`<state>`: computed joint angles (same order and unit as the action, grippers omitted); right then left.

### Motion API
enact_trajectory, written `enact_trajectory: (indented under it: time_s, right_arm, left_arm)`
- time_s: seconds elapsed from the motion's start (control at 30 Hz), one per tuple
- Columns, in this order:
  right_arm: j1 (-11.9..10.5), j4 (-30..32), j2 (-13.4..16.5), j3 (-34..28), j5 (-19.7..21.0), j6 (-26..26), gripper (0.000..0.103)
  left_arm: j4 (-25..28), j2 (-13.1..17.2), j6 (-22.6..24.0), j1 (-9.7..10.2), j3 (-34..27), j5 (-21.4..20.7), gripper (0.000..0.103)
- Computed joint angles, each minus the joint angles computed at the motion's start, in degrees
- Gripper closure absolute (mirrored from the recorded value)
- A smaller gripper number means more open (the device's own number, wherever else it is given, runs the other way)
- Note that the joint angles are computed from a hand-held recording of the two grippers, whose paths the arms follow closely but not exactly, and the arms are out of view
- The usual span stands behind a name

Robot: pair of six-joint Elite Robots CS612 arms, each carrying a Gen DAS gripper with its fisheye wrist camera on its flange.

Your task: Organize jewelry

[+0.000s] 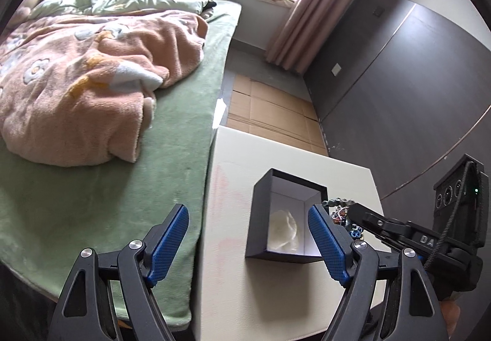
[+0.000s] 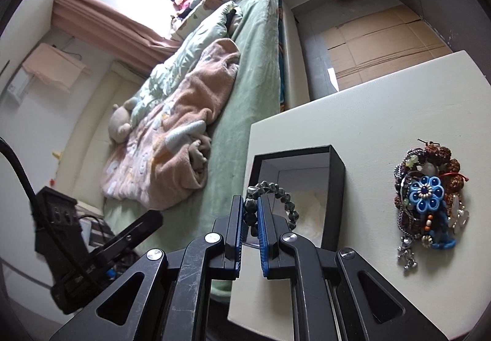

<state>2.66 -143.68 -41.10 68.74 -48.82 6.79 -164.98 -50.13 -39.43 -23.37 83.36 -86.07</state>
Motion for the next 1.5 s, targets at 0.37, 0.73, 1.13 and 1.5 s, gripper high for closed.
enact_trajectory:
  time_s: [0.37, 0.73, 1.13, 1.5]
  right_arm:
    - [0.52, 1.48, -1.05, 1.0, -3.67, -0.95, 0.063]
    - [-3.65, -4.72, -5.12, 8.46, -6.4, 3.49, 0.052]
    - [-7.11, -6.93, -5.76, 12.51, -6.2, 9.68, 0.022]
    - [-9.16, -9.51, -5.9, 15.09, -7.0, 14.26, 0.019]
  left_arm:
    - [0.09, -0.49, 0.01, -0.4, 0.46, 0.83, 0.022]
    - [1.92, 2.06, 3.44, -2.47, -3.93, -2.71, 0.022]
    - [5.72, 5.33, 7.1, -4.73, -9.56, -4.79, 0.022]
    - [14.57, 9.99, 8.37, -5.32, -17.71, -9.4, 0.067]
